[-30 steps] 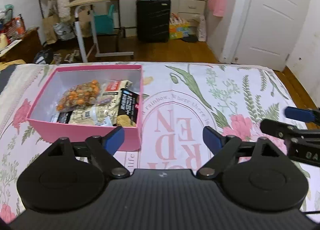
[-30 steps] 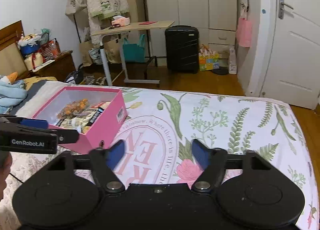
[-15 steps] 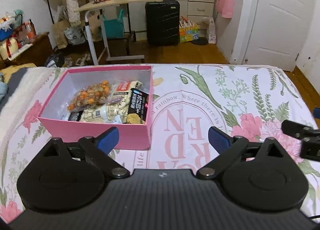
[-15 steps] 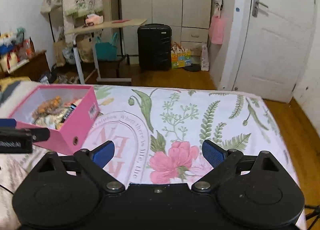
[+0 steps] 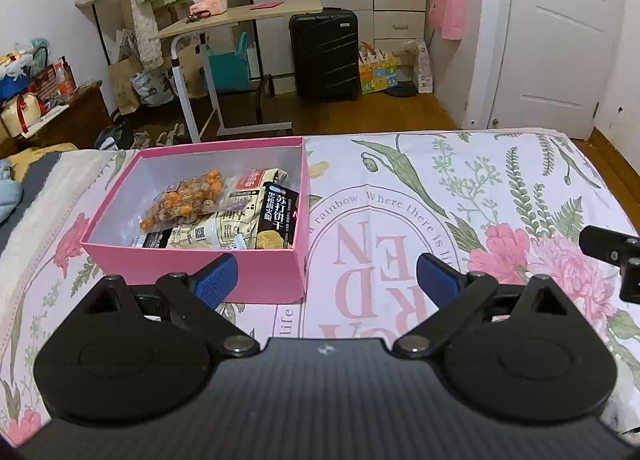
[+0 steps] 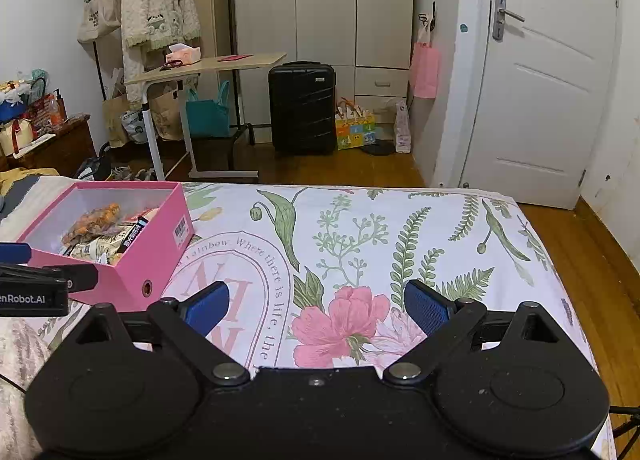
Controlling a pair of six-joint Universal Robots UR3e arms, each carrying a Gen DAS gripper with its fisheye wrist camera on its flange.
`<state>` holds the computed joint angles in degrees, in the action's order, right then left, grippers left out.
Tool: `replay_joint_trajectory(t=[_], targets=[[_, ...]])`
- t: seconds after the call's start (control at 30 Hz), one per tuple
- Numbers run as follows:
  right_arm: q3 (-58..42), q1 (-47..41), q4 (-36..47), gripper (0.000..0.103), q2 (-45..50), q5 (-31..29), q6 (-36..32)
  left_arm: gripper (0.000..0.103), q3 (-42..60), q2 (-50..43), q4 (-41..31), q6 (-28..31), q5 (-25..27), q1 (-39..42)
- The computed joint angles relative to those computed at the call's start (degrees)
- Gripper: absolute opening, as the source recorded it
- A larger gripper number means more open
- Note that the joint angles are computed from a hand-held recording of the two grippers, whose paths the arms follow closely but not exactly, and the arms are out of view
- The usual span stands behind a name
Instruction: Organize snacks
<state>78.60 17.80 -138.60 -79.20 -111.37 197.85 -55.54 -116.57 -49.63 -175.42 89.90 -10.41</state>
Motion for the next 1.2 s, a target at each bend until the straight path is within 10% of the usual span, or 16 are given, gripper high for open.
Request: replay_joint_trajectory(t=[1.2], targets=[[0.87, 0.42, 0.48, 0.096, 0.89, -1.67, 2.16, 0.098, -1.76, 0.72, -0.95, 0.68, -1.63, 0.06]])
